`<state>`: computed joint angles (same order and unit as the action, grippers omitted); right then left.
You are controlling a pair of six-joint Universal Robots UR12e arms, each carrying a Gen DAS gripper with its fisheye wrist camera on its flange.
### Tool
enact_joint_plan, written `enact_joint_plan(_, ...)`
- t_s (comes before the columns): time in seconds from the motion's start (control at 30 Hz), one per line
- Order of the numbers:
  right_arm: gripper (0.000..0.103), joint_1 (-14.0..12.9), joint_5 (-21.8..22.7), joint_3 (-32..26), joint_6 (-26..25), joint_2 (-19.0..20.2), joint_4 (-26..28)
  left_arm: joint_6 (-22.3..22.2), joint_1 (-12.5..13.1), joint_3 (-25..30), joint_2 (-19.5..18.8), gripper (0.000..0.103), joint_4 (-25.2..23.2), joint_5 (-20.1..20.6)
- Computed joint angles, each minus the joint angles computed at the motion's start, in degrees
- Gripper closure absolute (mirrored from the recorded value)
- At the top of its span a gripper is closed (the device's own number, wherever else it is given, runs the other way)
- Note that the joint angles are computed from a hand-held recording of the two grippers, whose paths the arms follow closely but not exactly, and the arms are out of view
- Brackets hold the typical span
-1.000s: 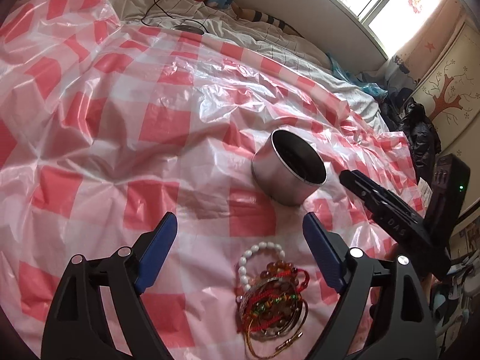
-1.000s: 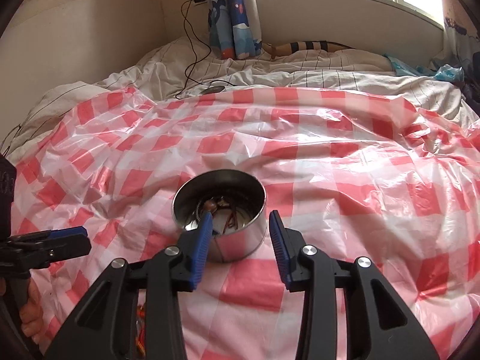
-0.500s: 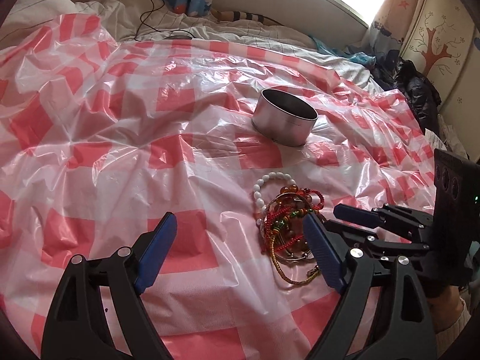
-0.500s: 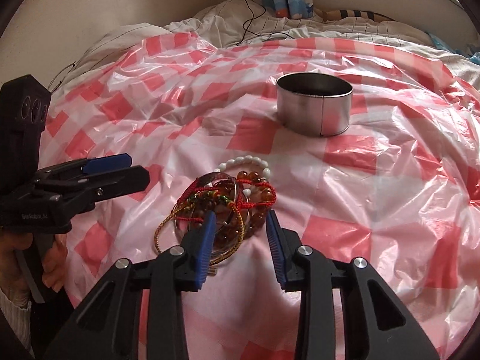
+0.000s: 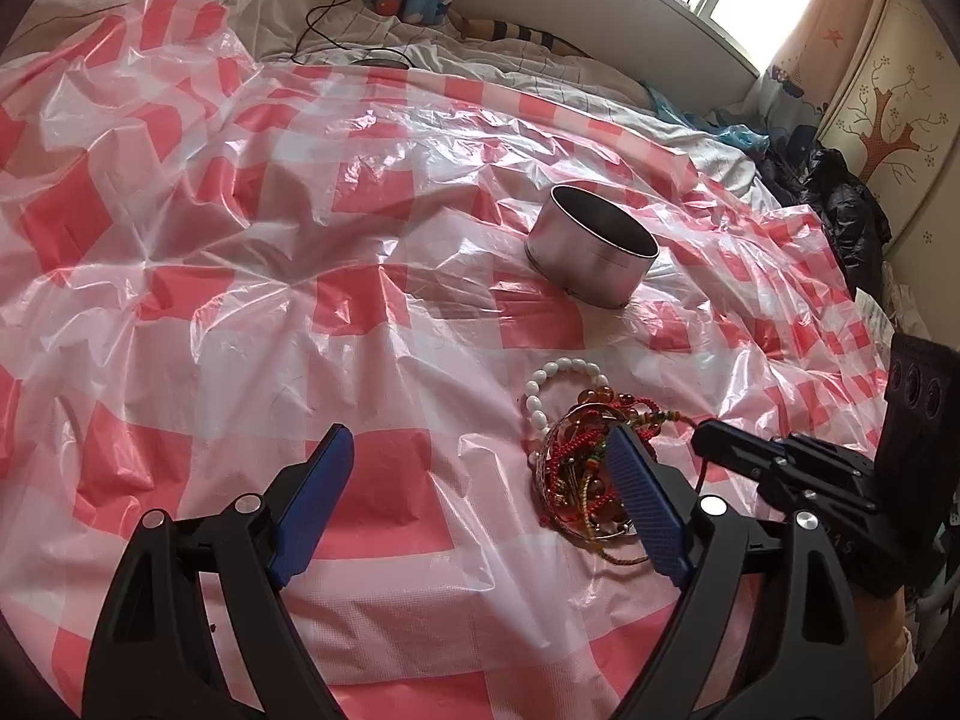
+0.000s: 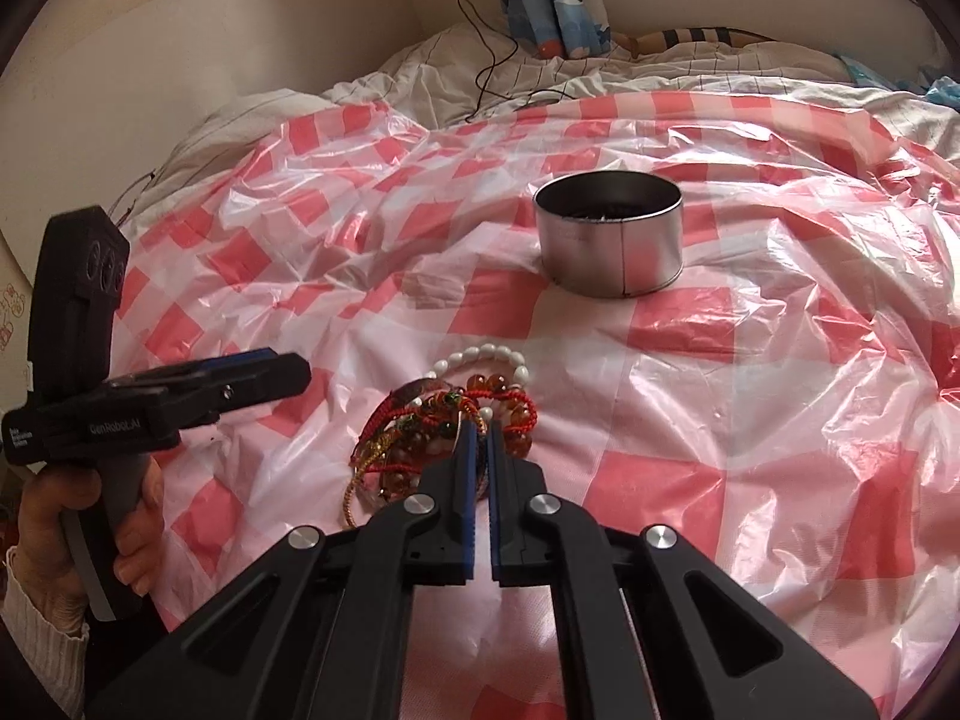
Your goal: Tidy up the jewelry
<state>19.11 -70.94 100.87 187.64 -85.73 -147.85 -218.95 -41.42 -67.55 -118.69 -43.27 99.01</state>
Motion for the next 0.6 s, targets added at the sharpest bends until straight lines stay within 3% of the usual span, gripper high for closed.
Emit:
enact_joint_plan(0.17,0.099,-1.38,-2.30,0.64,3.72,-0.68,-3.64,2.78,-0.17,0.39,-0.41,0.021,0.83,-1.82)
enact_joint_plan(0.43,0.099,-4.34,-4.99,1.80,11.20,-1.52,-4.28,14.34,-2.19,4.88,-3.11,0.021,-3.45,-0.19)
enact_joint_plan(0.6,0.099,-5.15,-4.62,1.95,13.50,-1.31,-2.81,15.47,-2.17,6.44,-4.35,0.021,-3.36,-0.90)
